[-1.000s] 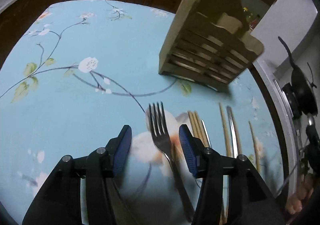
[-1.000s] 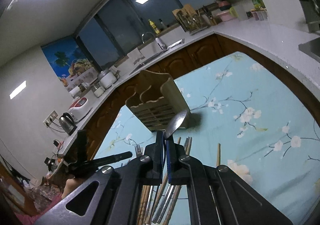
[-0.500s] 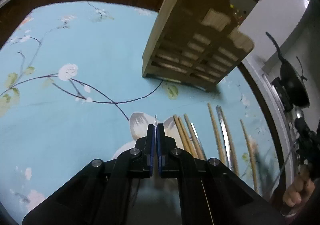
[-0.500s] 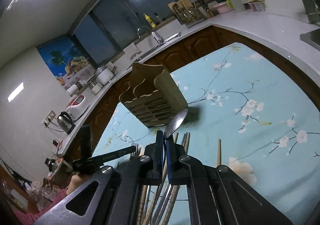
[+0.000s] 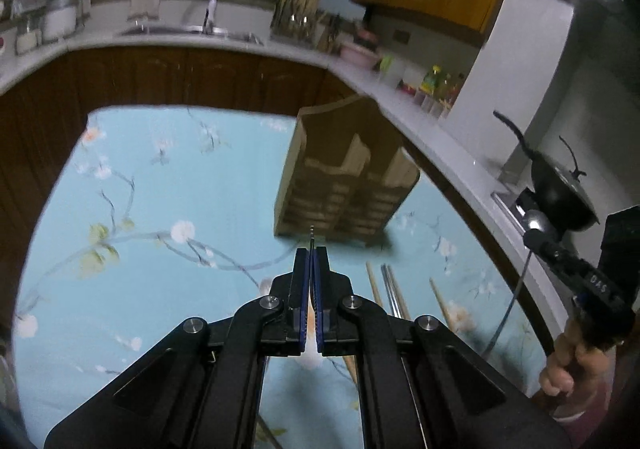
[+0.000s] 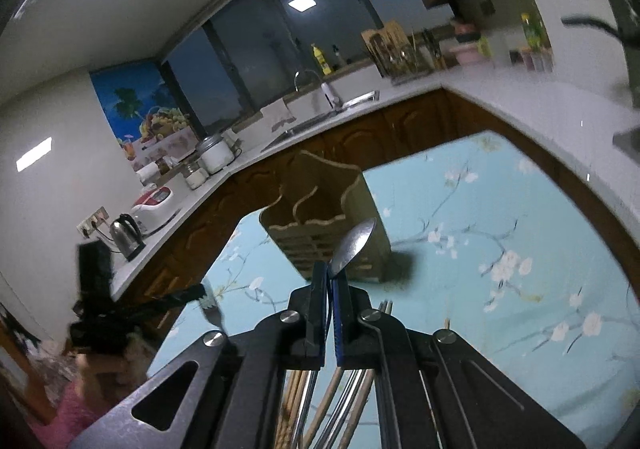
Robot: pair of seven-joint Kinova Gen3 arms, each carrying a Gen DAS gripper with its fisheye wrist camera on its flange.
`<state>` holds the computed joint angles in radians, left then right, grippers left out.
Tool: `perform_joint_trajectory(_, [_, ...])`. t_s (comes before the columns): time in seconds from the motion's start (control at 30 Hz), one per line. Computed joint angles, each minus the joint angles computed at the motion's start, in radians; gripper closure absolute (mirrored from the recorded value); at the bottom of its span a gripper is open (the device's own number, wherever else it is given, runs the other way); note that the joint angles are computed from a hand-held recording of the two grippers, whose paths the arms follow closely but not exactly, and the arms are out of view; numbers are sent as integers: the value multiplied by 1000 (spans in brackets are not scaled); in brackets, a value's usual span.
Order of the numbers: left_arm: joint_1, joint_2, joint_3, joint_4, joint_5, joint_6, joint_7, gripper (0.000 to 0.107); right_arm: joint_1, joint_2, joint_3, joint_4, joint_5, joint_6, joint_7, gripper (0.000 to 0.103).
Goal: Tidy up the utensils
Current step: 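Lift the fork with the left tool while the right tool lifts the spoon toward the holder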
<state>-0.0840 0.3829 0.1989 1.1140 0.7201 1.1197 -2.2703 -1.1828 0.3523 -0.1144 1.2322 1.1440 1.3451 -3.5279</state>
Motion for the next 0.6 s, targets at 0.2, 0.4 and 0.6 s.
perform_joint_trajectory(0.2, [15, -8, -5, -33, -2, -77, 39, 106, -1, 58, 44, -103, 27, 43, 136, 101])
perform_joint_trajectory(0.4, [79, 16, -12, -126, -73, -213, 142, 106, 19, 96, 112, -169, 76, 25, 199, 101])
perform_joint_trajectory(0.6, [179, 101, -30, -292, -226, -313, 325, 106, 64, 166, 194, -282, 125, 7, 258, 101])
